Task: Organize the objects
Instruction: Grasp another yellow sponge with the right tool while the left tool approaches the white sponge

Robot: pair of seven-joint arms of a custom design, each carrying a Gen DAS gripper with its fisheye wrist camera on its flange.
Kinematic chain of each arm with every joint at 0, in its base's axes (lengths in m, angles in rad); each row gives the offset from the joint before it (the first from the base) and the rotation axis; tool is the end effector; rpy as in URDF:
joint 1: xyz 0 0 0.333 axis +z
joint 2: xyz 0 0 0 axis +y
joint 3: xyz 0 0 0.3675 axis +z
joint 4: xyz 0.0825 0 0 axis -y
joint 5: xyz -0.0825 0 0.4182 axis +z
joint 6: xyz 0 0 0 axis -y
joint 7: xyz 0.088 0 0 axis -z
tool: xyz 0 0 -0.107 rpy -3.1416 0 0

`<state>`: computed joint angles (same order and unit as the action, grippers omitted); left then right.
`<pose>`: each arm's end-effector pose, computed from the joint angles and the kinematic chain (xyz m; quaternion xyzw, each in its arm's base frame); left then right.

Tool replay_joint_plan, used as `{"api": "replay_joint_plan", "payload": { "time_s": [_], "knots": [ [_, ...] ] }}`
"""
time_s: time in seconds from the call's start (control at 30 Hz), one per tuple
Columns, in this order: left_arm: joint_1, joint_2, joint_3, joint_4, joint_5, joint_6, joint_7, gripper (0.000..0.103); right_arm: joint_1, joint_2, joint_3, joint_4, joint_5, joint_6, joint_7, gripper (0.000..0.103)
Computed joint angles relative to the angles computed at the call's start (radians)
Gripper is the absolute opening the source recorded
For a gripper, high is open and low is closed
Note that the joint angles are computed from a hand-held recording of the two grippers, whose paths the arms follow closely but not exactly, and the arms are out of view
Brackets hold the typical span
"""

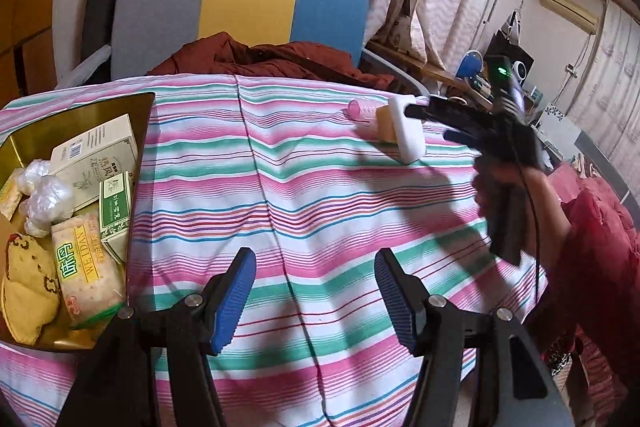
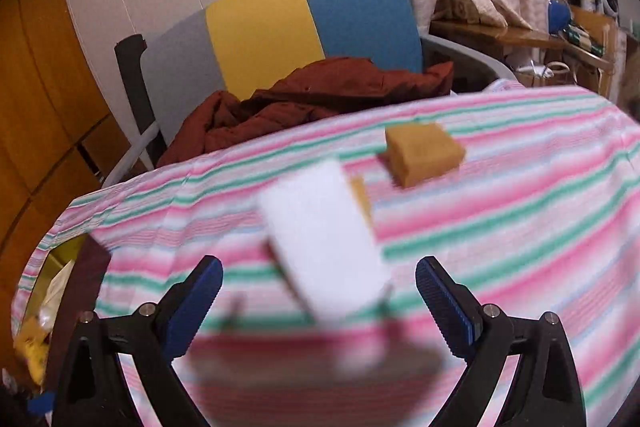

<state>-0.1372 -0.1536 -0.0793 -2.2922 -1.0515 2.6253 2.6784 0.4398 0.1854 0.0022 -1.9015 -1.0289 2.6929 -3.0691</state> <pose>0.5351 -0.0981 0.4899 -0.4639 0.7904 -0.3911 0.0851 0.6015 0.3157 0.4927 -0.5059 0.7508 -0.2587 0.3367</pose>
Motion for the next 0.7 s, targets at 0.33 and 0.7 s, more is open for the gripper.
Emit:
{"api": "replay_joint_plan", "payload": {
  "time_s": [0.33, 0.7],
  "knots": [
    [-0.003, 0.004, -0.003, -0.003, 0.017, 0.009, -0.056, 0.062, 0.067, 0.072, -0.044, 0.055, 0.085, 0.272, -0.259, 0.103],
    [-0.002, 0.016, -0.012, -0.003, 0.046, -0.008, -0.096, 0.062, 0.163, -0.027, -0.138, -0.022, -0.139, 0.13, 0.079, 0.103]
  ]
}}
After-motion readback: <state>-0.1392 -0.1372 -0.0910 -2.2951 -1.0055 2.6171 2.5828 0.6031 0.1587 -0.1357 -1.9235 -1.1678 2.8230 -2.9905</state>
